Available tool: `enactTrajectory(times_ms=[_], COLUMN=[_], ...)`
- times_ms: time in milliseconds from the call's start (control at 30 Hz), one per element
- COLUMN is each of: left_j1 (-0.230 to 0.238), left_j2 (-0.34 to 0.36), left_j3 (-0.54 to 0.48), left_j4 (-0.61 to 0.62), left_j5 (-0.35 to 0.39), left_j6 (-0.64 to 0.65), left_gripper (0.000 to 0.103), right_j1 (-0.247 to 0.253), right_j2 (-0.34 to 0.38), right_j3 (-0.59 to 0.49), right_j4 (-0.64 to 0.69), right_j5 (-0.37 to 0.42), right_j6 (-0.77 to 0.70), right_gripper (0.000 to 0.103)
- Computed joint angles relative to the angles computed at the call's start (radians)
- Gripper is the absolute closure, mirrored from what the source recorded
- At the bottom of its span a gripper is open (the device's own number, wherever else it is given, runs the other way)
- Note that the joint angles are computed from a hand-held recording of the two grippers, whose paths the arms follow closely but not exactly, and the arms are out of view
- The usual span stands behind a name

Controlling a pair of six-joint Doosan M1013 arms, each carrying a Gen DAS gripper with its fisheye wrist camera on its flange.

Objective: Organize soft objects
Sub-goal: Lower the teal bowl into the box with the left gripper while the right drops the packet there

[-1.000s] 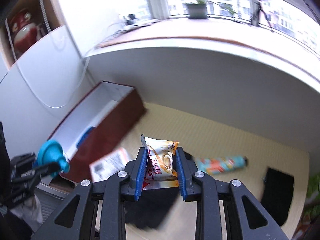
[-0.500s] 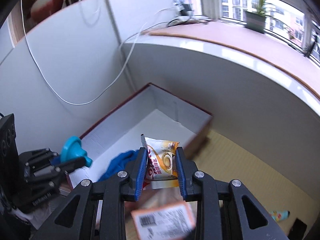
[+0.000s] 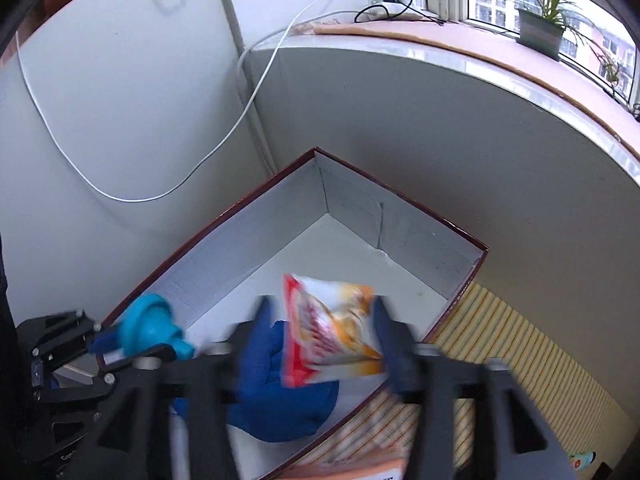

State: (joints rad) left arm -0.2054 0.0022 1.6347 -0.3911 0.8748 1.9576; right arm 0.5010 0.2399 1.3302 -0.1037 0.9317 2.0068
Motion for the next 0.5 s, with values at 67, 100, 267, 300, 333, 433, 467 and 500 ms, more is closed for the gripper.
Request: enactTrajectory(times_ms=[67,100,267,300,333,433,467,500], left_j1=[-0.003,-0.003,0.000,0.000,-0.001,-0.002,-0.003,-0.006], left_j2=[-0.009,-0.012,-0.019,-0.019,-0.018,-0.025,-0.029,-0.030], left_j3=[0.009,0.011,0.013,0.012,0.011,0.014,0.016,0.017], left_j4=[0.015,0.019,0.019,0.020,0.022,0.014,0.011,0.009], left_j5=[-0.025,-0.030,-0.032,-0.030,-0.029,-0.029,-0.030,-0.031], left_j6=[-0.016,-0.019,-0.032,-0.036,-0.041,-0.039,-0.037,-0.036], left_gripper=[0.036,0.036,0.036,0.036,0.036,0.036,0.036,0.036], right_j1=[0.005,0.007,0.007,0.009,0.008,0.005,0.005,0.004], right_j2=[-0.012,-0.018,-0.049,-0.056,-0.060,-0.086,-0.095,-0.106], right_j3=[0.016,0.021,0.045,0.051,0.054,0.078,0.086,0.095], right_j4=[-0.023,-0.035,-0.043,-0.055,-0.059,-0.061,-0.070,-0.076], right_j5=[-0.030,-0.039,-0.060,-0.061,-0.063,-0.075,-0.078,-0.080], right_j6=[0.006,0.011,0.016,0.027,0.033,0.048,0.058,0.067], right_gripper=[0.028,0.028,0.028,0.028,0.028,0.028,0.028,0.028])
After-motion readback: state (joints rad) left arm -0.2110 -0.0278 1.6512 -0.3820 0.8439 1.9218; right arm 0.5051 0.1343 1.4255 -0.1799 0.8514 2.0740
